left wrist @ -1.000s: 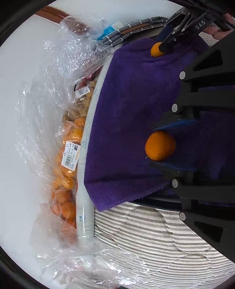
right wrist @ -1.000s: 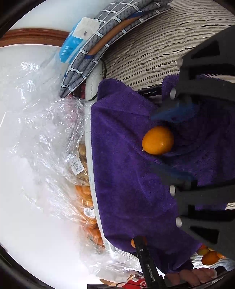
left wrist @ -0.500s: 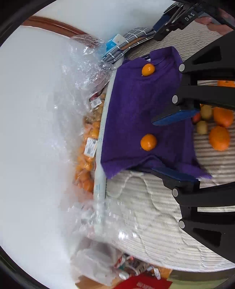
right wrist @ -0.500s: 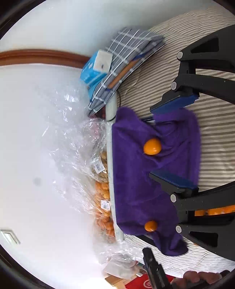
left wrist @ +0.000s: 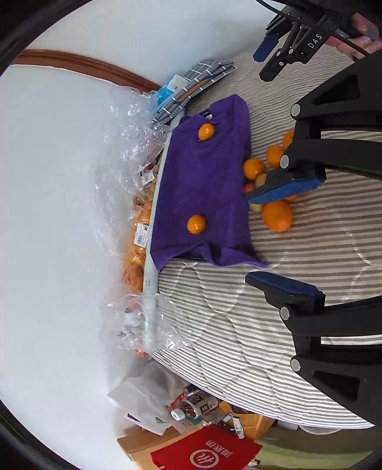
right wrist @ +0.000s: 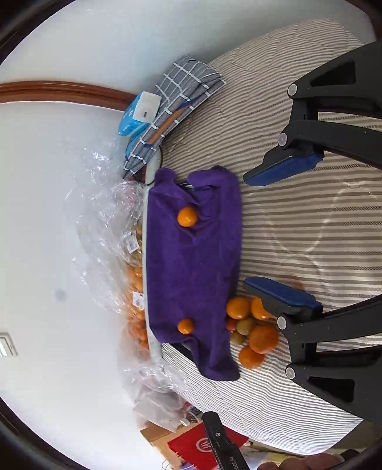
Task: Organize fruits
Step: 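Move the right tool to a large orange and grasp it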
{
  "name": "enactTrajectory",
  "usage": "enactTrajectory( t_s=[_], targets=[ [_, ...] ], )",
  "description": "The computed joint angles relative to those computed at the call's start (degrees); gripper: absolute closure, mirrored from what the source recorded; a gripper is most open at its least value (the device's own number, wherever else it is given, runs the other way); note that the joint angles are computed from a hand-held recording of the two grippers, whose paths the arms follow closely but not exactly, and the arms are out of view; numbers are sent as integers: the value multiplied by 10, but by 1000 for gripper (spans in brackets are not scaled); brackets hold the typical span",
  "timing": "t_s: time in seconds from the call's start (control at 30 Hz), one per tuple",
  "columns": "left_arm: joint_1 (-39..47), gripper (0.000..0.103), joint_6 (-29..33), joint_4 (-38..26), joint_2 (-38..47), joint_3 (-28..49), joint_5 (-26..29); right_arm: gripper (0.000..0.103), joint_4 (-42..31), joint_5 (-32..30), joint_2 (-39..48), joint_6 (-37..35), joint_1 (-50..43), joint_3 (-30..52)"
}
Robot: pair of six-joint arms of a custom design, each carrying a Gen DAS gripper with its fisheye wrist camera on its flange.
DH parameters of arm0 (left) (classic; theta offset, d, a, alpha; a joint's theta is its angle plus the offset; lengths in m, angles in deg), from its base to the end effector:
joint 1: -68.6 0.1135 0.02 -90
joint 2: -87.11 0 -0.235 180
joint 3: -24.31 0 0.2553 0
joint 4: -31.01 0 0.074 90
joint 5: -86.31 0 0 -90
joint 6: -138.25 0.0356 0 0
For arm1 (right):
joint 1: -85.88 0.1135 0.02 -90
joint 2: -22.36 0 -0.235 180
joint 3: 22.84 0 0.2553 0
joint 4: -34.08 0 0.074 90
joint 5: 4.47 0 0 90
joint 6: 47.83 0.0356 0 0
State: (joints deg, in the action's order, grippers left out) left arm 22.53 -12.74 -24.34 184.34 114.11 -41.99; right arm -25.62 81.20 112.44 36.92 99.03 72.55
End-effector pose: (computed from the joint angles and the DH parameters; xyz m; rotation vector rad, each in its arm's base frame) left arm 0.2583 -0.2363 0.2230 -0.4978 2.2899 0.0274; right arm 0.3288 0.0796 0.2831 -0.4335 2.4852 0.1509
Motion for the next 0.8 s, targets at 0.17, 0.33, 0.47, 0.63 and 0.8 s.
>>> enactTrajectory(
  t_s=[0.17, 0.33, 0.47, 0.63, 0.8],
  targets=[
    [-17, 57, -26, 7, -11, -38, 0, 39, 17, -8, -38, 2, 6, -62],
    [-8, 57, -40, 31, -27, -90, 19, 50, 43, -21, -40, 12, 15, -100],
    [5, 48, -34, 58, -46, -130, 35, 56, 56, -30, -26, 18, 36, -117],
    [22, 44, -20, 97, -70, -173, 45, 56, 78, -62, -13, 13, 61, -129],
    [34, 44, -12, 122, -74, -194, 62, 56, 89, -51, 19, 19, 88, -126]
  ],
)
